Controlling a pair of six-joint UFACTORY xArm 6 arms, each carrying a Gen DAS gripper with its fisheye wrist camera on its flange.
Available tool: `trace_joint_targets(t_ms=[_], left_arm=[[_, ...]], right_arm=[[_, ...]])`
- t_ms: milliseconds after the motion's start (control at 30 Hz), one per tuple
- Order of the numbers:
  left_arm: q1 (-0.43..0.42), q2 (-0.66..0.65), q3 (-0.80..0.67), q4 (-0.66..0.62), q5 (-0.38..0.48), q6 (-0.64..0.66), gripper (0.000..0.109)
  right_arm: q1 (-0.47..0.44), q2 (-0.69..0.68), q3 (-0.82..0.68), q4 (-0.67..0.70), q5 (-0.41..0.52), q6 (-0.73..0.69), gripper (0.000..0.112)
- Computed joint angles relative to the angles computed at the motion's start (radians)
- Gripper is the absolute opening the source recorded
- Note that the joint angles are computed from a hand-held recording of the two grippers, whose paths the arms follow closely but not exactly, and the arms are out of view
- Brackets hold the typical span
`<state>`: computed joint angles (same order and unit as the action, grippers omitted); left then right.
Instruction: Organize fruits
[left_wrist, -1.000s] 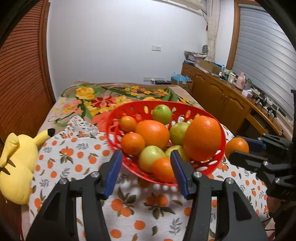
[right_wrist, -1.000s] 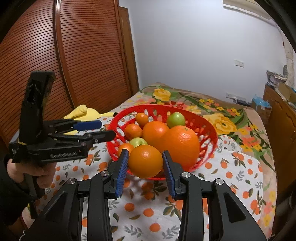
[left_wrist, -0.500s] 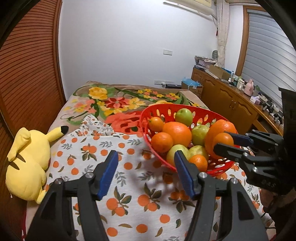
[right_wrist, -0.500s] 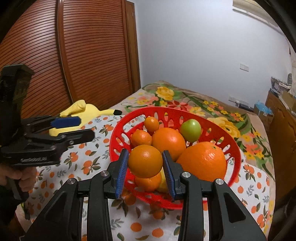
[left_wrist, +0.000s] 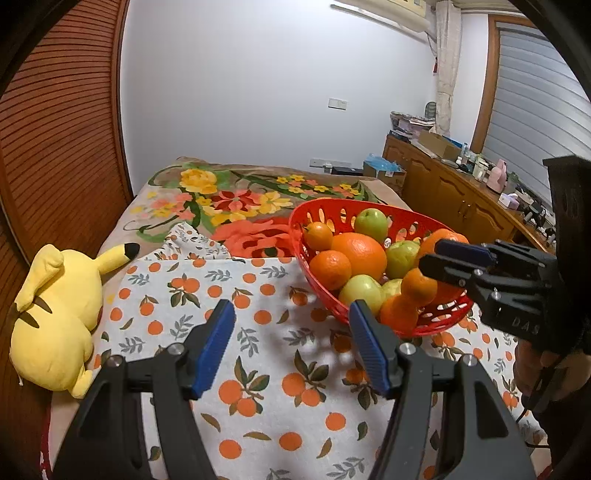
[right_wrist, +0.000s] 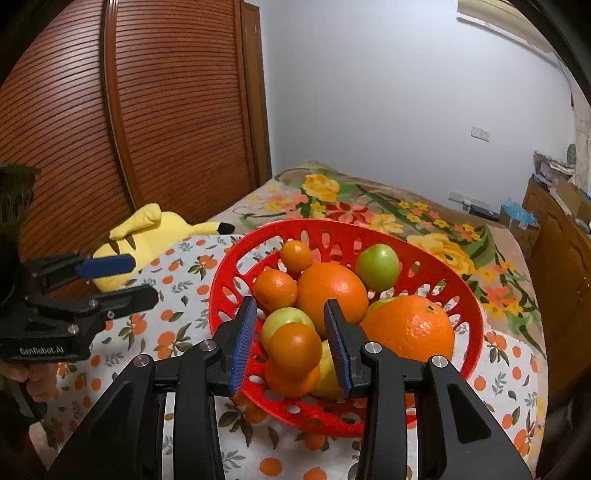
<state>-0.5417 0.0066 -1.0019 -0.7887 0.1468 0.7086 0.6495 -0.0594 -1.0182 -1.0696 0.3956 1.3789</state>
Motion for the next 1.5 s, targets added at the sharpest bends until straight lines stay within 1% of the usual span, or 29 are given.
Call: trace_joint_targets(t_ms=[100,267,333,400,467,567,633,667,733,800,833,900,1033,1100,1200,1233,1300,1433,1500], left_arm=[[-0.012,-0.019,0.021,0.016,-0.009,-0.013,0.064],[-0.037,-0.06,0.067,0.04,-0.033,-0.041,0.064],[-0.048,-0.077,0.087,0.055,-0.043,-0.059,0.065],[-0.061,-0.096,0.105,0.061,-0.05,-0.068,0.065],[-0.073,-0.114,0.124,0.078,-0.061,-0.086,0.065],[-0.095,-0.147,0.156,0.095,-0.076,-0.106,0.066],[-0.107,-0.168,0.177,0.133,-0.085,-0.143,0.067],[-0.114,-0.179,0.189,0.156,-0.093,-0.164,0.068],[-0.122,-0.203,0.217,0.243,-0.112,-0.244,0.069],[-0.131,-0.227,0.241,0.284,-0.119,-0.28,0.07],[-0.133,-0.24,0.252,0.318,-0.116,-0.311,0.07],[-0.127,-0.265,0.275,0.438,-0.108,-0.428,0.07],[-0.123,-0.312,0.321,0.61,-0.109,-0.592,0.07],[-0.119,-0.337,0.339,0.705,-0.101,-0.687,0.07],[-0.124,-0.371,0.363,0.76,-0.092,-0.746,0.07],[-0.123,-0.38,0.369,0.797,-0.089,-0.783,0.07],[-0.123,-0.397,0.38,0.851,-0.084,-0.832,0.07],[-0.137,-0.42,0.4,0.827,-0.09,-0.817,0.07],[-0.141,-0.425,0.404,0.82,-0.084,-0.815,0.071]], right_arm=[[0.002,-0.022,0.019,-0.016,0.002,0.029,0.042],[0.018,-0.094,0.081,-0.081,0.018,0.134,0.042],[0.03,-0.128,0.109,-0.101,0.038,0.166,0.043],[0.045,-0.165,0.14,-0.114,0.063,0.196,0.047],[0.062,-0.203,0.172,-0.129,0.091,0.227,0.049],[0.092,-0.258,0.22,-0.144,0.138,0.271,0.054],[0.117,-0.29,0.248,-0.15,0.175,0.295,0.057],[0.128,-0.302,0.257,-0.155,0.194,0.307,0.061],[0.154,-0.331,0.28,-0.165,0.234,0.338,0.064],[0.17,-0.357,0.301,-0.171,0.257,0.364,0.072],[0.182,-0.375,0.316,-0.177,0.275,0.381,0.073],[0.207,-0.398,0.332,-0.183,0.314,0.406,0.078],[0.253,-0.443,0.362,-0.181,0.379,0.43,0.082],[0.285,-0.466,0.374,-0.184,0.42,0.449,0.089],[0.316,-0.488,0.384,-0.181,0.458,0.455,0.095],[0.324,-0.491,0.385,-0.18,0.467,0.455,0.096],[0.349,-0.498,0.385,-0.176,0.499,0.458,0.103],[0.401,-0.502,0.378,-0.175,0.568,0.468,0.103],[0.416,-0.505,0.378,-0.174,0.587,0.472,0.103]])
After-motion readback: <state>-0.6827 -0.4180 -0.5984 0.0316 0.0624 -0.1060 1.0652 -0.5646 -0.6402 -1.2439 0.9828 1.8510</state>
